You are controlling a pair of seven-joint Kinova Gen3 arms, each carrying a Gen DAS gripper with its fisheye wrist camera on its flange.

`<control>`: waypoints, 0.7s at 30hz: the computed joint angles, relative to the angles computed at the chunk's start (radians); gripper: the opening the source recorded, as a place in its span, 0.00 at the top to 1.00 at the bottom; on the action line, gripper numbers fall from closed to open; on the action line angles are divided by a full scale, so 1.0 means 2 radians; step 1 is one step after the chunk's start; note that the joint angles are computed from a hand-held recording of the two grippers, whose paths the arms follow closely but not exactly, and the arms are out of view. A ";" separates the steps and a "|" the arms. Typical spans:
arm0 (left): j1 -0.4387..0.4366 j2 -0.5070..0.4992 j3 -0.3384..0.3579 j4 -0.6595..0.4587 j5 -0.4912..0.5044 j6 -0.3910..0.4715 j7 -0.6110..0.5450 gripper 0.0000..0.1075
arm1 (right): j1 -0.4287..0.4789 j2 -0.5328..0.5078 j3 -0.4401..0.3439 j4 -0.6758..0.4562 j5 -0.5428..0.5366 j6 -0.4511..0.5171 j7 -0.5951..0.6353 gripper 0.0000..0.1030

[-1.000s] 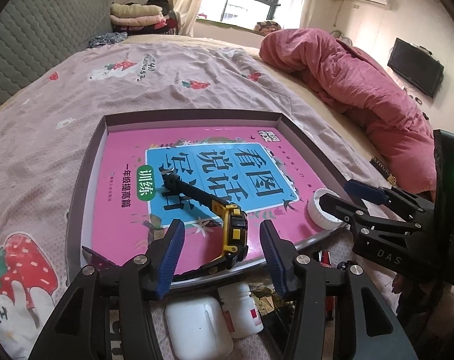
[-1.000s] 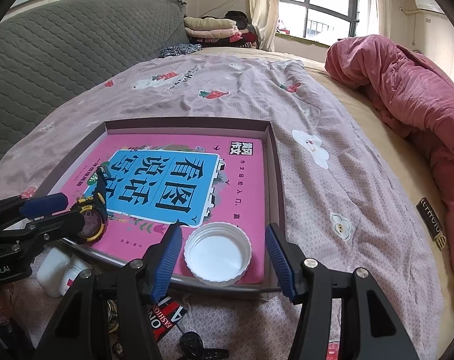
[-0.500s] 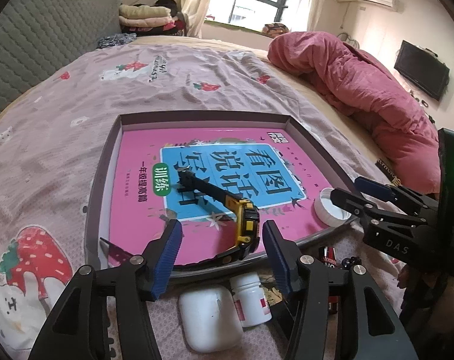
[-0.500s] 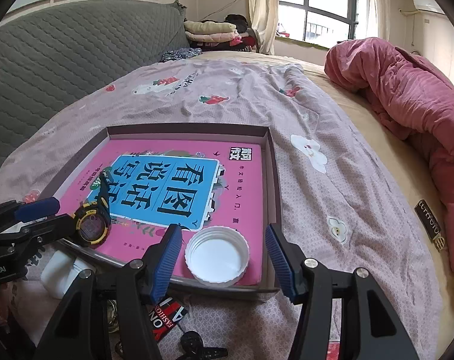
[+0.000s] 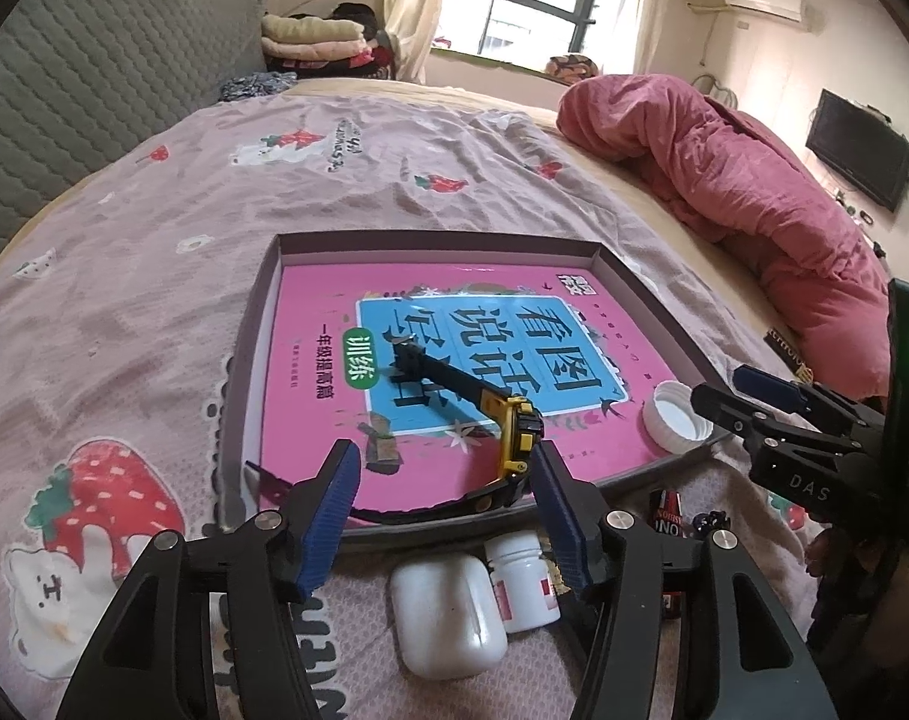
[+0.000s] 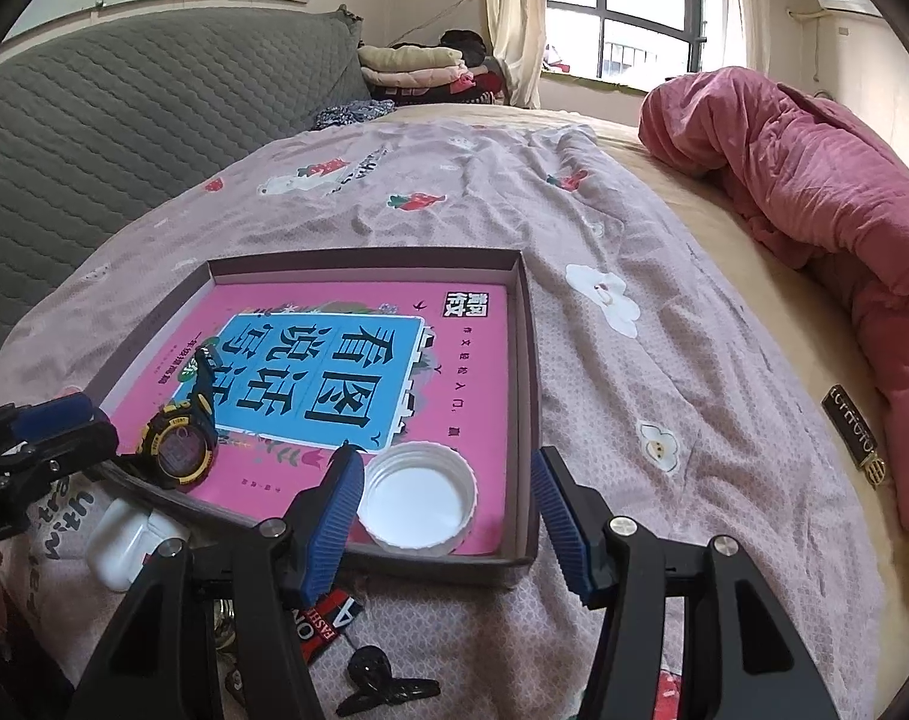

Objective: Organize rigid objects
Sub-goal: 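Raise both open tools away from the tray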

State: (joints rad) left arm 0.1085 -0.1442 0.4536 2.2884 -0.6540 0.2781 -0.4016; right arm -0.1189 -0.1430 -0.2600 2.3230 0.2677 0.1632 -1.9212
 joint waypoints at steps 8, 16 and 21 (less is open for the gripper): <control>0.005 -0.019 0.000 0.004 0.029 0.019 -0.010 0.44 | -0.012 -0.032 0.022 0.022 -0.036 -0.013 0.033 0.43; -0.003 -0.042 0.020 0.005 0.049 0.043 -0.020 0.44 | -0.029 -0.071 0.035 0.037 -0.081 -0.008 0.071 0.43; -0.001 -0.058 0.018 0.006 0.076 0.055 -0.045 0.43 | -0.032 -0.090 0.027 0.039 -0.095 0.005 0.080 0.37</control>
State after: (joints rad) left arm 0.1072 -0.2592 0.4889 2.3005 -0.5023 0.3875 -0.4910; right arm -0.1827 -0.3233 -0.2056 2.4004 0.0779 0.1739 -1.7619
